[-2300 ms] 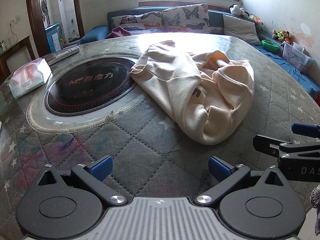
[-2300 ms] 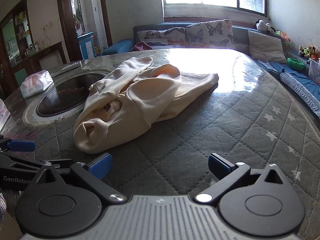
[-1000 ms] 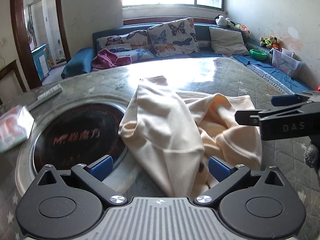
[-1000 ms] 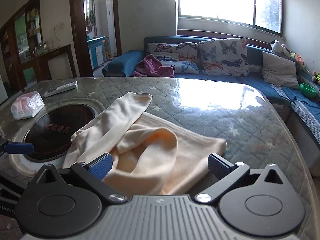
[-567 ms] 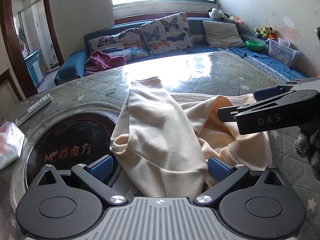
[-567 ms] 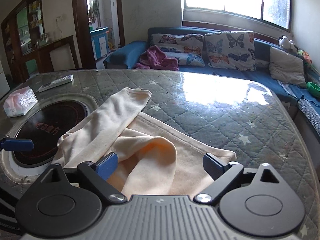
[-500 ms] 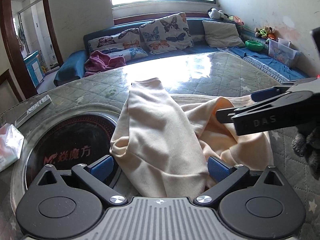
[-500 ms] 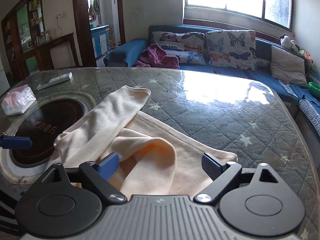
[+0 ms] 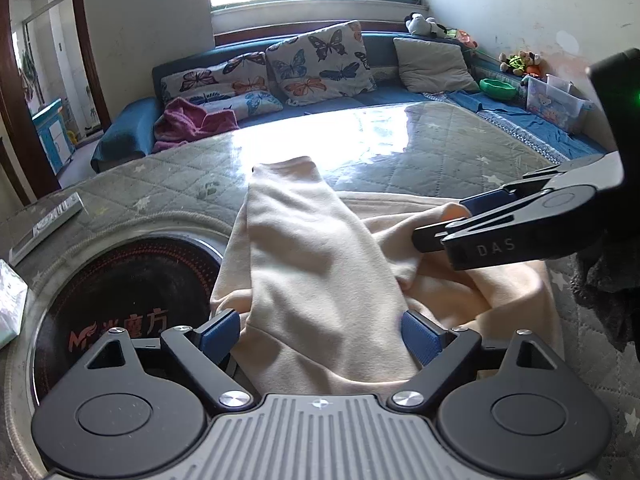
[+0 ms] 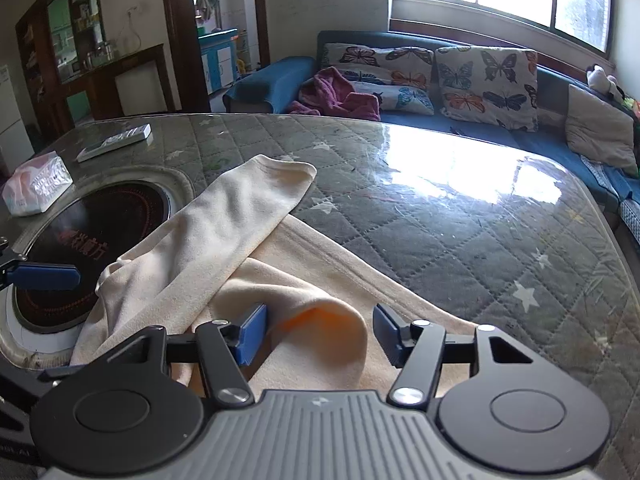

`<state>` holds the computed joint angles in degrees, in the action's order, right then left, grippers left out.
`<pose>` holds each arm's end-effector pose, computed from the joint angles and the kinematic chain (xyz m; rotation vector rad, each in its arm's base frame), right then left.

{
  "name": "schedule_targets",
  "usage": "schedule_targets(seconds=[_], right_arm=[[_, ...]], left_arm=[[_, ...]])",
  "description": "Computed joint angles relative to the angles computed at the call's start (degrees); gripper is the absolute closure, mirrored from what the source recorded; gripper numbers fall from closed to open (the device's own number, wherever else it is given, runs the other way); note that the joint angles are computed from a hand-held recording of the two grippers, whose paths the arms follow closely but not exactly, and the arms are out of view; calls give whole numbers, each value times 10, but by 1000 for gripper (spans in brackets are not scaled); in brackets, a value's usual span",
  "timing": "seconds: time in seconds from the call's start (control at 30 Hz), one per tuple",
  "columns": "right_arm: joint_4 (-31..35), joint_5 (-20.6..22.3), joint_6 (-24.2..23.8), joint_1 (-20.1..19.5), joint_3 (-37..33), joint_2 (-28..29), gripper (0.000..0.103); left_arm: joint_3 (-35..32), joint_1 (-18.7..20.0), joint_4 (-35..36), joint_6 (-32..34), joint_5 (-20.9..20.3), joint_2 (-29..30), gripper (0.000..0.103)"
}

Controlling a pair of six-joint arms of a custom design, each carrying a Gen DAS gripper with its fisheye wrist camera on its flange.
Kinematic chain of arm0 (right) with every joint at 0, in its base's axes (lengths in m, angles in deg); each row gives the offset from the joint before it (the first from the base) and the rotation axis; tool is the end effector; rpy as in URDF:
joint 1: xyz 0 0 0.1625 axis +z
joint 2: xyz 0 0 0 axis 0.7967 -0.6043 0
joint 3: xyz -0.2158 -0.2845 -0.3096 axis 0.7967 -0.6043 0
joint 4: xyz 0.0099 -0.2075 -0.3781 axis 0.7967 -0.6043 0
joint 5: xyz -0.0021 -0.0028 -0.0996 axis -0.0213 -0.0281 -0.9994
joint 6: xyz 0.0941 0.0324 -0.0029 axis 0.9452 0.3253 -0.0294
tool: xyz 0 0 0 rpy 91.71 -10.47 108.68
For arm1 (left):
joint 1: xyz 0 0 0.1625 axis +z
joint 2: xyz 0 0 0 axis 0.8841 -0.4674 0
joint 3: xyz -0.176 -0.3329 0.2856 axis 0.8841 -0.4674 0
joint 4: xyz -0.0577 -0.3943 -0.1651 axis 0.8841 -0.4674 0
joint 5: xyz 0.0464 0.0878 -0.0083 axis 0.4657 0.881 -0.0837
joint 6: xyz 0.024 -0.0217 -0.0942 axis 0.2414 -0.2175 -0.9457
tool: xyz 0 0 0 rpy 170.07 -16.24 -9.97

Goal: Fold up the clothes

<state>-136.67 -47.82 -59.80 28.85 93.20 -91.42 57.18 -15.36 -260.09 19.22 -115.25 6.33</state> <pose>0.0230 -0.5964 0.1511 0.7080 -2.3327 0.7887 -0.2224 -0.5366 -0.0326 0.7710 2.2709 -0.7721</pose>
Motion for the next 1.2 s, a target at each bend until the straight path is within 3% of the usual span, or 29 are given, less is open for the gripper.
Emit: schedule_targets(seconds=[0.07,0.3,0.37,0.6,0.8,0.93,1.0,1.03,1.2], right_arm=[[-1,-4,-7,1,-3,4,44],[31,33,0,-10,3,-13,89],[14,42,-1,-12,11,-17,93],[-130,68,-11,-28,79,-48,95],[-257,92,27,-71,170,-98,95],[-292,74,45,-104,225,-122,94],[-316,45,65,-130,256,-126,84],[-323,31,72,-140,267,-126,84],[-378,35,89,-193,310,-126,65]], left_arm=[[-1,3,4,-3,-4,-2,14],[-6,3,-4,6,-16,-1,14],[-10,4,-1,5,-18,0,14],[-5,-7,-17,12,-44,2,14],[25,-23,-51,26,-143,5,16],[43,-37,-72,56,-186,20,16],[52,-42,-73,61,-206,24,16],[57,-44,-72,63,-214,26,16],[76,-50,-75,77,-226,31,16]])
